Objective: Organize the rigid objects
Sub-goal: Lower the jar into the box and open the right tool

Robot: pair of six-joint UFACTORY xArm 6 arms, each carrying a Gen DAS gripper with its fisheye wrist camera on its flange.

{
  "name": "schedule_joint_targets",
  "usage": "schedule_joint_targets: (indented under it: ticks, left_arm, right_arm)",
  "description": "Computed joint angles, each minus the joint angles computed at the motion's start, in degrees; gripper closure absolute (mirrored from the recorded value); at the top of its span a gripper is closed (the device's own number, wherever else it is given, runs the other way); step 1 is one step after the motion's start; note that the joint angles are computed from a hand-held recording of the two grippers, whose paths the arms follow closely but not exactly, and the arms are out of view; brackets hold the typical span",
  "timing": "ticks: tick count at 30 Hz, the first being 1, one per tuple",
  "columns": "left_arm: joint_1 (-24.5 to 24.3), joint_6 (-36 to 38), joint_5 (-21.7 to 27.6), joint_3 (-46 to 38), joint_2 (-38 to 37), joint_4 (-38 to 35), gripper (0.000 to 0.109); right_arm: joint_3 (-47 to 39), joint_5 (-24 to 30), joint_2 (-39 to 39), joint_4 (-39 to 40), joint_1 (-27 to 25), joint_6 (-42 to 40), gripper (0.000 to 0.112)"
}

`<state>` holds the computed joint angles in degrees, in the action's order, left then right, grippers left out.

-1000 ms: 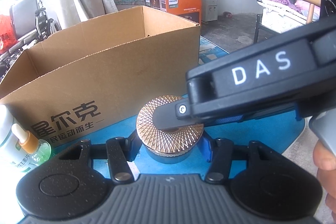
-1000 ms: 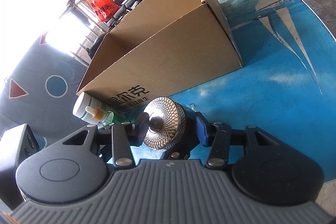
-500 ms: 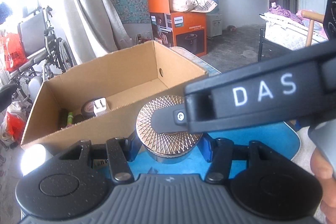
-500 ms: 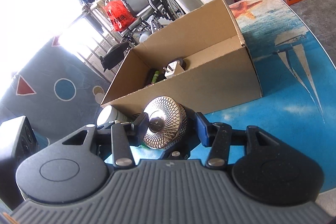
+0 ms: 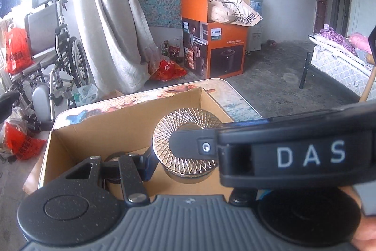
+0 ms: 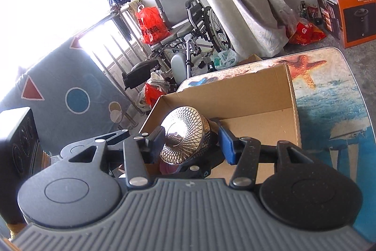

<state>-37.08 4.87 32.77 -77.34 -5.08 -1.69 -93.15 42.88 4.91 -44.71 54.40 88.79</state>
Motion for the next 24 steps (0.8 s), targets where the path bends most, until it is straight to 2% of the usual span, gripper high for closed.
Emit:
schedule_joint_targets:
  ticks: [4, 9, 15, 19, 24]
  left_arm:
    - [1.46, -0.76, 7.05, -11.38, 9.89, 0.53, 0.052]
    - [3.06, -2.74, 14.83, -23.60, 19.84, 0.09, 0.051]
    - [4.39, -5.07, 22.69, -37.12, 29.86, -0.13, 0.051]
    - [4.95, -6.37, 25.20, -42.34, 33.88, -0.79, 0.051]
    - [5.03, -7.67, 28.61, -49.67, 38.96, -0.68, 0.051]
  right_arm:
    - [-3.17, -3.98, 4.11, 15.60, -7.15, -14.05, 0.062]
    - [-12.71, -1.27, 12.73, 31.11, -12.48, -28.78, 0.060]
    - [-25.93, 4.66, 23.14, 41.33, -16.35, -39.47, 0.059]
    - [-33.01, 8.51, 28.21, 44.18, -17.75, -42.99, 0.059]
    - [-36.38, 10.54, 30.77, 44.84, -18.49, -44.70, 0.059]
